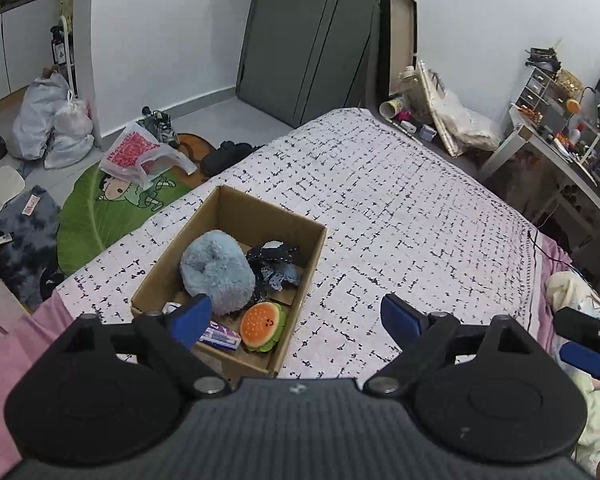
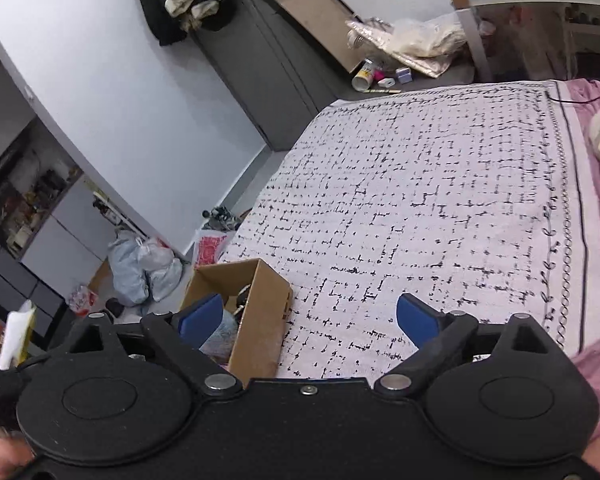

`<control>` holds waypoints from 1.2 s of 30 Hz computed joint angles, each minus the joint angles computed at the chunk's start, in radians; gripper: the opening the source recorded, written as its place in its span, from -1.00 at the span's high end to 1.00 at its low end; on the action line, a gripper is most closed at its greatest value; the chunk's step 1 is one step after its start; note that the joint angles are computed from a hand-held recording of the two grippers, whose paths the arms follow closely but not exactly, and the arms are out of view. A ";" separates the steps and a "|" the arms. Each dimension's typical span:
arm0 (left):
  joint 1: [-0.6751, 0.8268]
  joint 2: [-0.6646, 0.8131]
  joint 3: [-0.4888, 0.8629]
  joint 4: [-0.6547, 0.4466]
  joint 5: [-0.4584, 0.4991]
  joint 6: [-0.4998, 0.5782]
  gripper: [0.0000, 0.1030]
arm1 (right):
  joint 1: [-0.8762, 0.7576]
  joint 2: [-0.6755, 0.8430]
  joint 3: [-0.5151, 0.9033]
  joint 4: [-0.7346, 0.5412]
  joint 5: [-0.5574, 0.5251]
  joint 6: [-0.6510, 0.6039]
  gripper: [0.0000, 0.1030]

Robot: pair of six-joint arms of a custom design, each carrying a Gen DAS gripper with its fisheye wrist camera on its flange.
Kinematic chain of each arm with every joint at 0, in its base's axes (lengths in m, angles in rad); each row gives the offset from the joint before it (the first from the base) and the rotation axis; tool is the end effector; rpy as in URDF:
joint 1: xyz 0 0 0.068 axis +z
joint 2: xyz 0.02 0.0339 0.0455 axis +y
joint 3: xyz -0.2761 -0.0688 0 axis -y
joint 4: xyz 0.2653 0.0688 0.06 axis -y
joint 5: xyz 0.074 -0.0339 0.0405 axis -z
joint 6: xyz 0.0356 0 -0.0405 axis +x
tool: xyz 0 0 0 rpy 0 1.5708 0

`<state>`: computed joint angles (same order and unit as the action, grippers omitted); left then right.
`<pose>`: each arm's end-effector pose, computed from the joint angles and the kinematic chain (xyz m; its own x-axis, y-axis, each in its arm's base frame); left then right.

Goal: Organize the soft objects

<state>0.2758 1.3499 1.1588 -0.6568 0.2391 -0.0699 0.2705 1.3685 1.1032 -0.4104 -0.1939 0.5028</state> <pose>0.2940 0.0745 0.3100 -0.7118 -0.2720 -0.6475 -0.1639 0.9609 -0.2234 0.3078 0.0925 0.3042 -0.7243 0.2899 -0.6256 -0.0663 0.8739 0.4816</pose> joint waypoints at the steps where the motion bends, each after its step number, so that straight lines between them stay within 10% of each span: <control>1: -0.001 -0.010 0.002 -0.012 -0.004 0.006 -0.85 | -0.001 -0.019 -0.003 -0.012 0.005 -0.002 -0.95; 36: 0.048 -0.341 0.016 -0.352 -0.003 0.196 -0.98 | 0.241 -0.298 0.103 -0.442 0.250 -0.027 -1.00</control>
<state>0.3234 1.0088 1.1748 -1.0092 0.2359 0.1260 0.5118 1.0701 1.2063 -0.8528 0.0558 0.4759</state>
